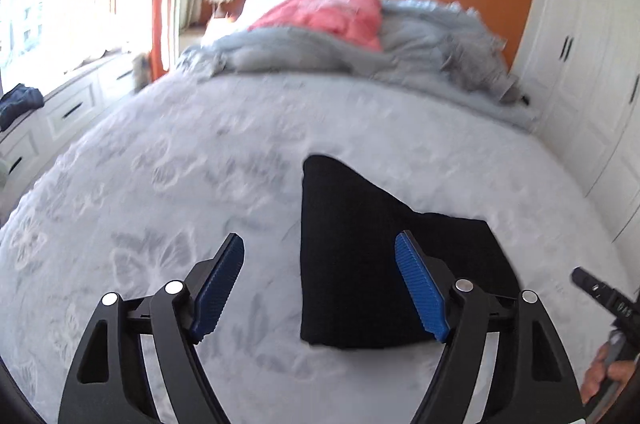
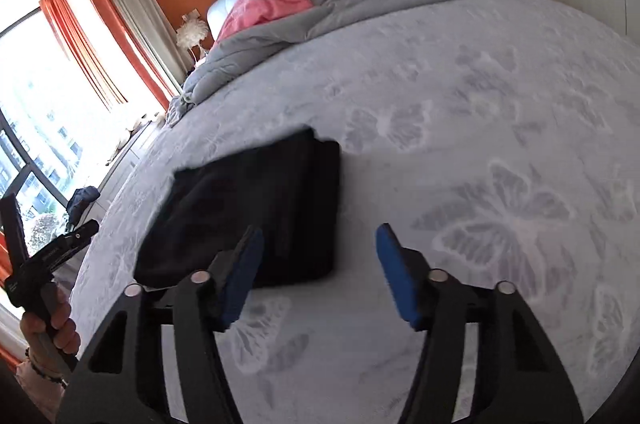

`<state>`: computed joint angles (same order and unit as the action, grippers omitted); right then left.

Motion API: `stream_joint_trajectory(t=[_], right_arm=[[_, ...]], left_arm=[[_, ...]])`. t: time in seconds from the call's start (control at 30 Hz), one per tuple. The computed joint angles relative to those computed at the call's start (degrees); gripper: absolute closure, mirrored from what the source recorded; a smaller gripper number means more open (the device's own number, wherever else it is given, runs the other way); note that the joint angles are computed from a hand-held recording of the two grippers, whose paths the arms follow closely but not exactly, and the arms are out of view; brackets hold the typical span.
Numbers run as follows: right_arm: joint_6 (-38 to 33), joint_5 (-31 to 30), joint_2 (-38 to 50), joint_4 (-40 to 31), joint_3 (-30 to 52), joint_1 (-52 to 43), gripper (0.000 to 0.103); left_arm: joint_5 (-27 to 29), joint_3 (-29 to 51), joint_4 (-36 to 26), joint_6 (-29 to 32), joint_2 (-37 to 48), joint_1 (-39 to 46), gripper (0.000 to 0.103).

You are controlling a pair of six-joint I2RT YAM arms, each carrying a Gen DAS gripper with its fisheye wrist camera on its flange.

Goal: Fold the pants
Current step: 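Open both tools to release the folded pants onto the bed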

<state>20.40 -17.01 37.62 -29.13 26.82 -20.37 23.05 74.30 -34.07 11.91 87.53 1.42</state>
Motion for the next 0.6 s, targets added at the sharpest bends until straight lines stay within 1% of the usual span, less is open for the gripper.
stream_joint_trajectory(t=[0.03,0.07,0.13,0.2,0.27,0.3,0.33,0.37,0.4,0.43,0.47,0.5,0.53,0.57,0.6], right_arm=[[-0.42,1.22,1.02,-0.19,1.13,1.88,0.070],[0.09,3.23,2.60,0.36,2.88,4.76,0.071],[1.65,6.48,6.82,3.46,6.47,10.99,0.071],[3.30,10.32,12.87,6.77,9.86,17.18,0.071],[4.53,11.30,19.26,10.42,11.75,20.47,0.071],[4.35,10.90,23.54,11.98,12.34,20.91,0.071],[3.76,11.44,27.27,12.25,12.43,21.30,0.069],[3.57,14.74,30.94,11.38,13.23,21.84,0.068],[3.85,18.17,32.46,10.46,13.06,22.31,0.068],[3.90,17.99,31.45,10.59,11.66,21.40,0.064],[4.13,16.01,28.64,11.26,9.48,20.01,0.061],[4.37,15.90,26.08,11.39,7.68,19.26,0.046],[4.29,17.41,24.44,10.97,6.84,19.12,0.033],[3.57,17.53,24.26,10.83,6.72,18.85,0.030],[2.46,14.90,25.09,11.30,6.82,17.86,0.031]], left_arm=[[0.87,-0.43,-0.11,0.52,1.46,1.31,0.036],[2.02,-0.86,-0.06,1.00,1.93,2.41,0.036],[2.17,-0.70,-0.16,0.72,1.17,2.26,0.036],[0.23,2.12,-1.89,-0.89,1.53,-0.51,0.035],[-0.42,4.14,-3.18,-2.26,2.11,-3.90,0.033],[-2.00,2.88,-1.38,-3.10,1.73,-5.70,0.031],[-4.79,1.18,0.31,-3.81,1.06,-7.95,0.026],[-7.30,0.10,1.72,-3.90,1.85,-9.67,0.024],[-8.89,0.34,1.27,-3.40,3.81,-10.92,0.024],[-9.99,1.11,0.87,-3.02,6.19,-11.23,0.024],[-10.97,1.08,0.64,-3.44,7.17,-10.98,0.024],[-10.17,0.88,0.44,-3.43,7.38,-9.82,0.024],[-7.79,0.37,0.37,-3.22,6.82,-7.82,0.024],[-5.39,0.23,0.14,-2.58,6.43,-5.77,0.021],[-4.23,0.51,-0.41,-1.72,6.39,-4.11,0.017]])
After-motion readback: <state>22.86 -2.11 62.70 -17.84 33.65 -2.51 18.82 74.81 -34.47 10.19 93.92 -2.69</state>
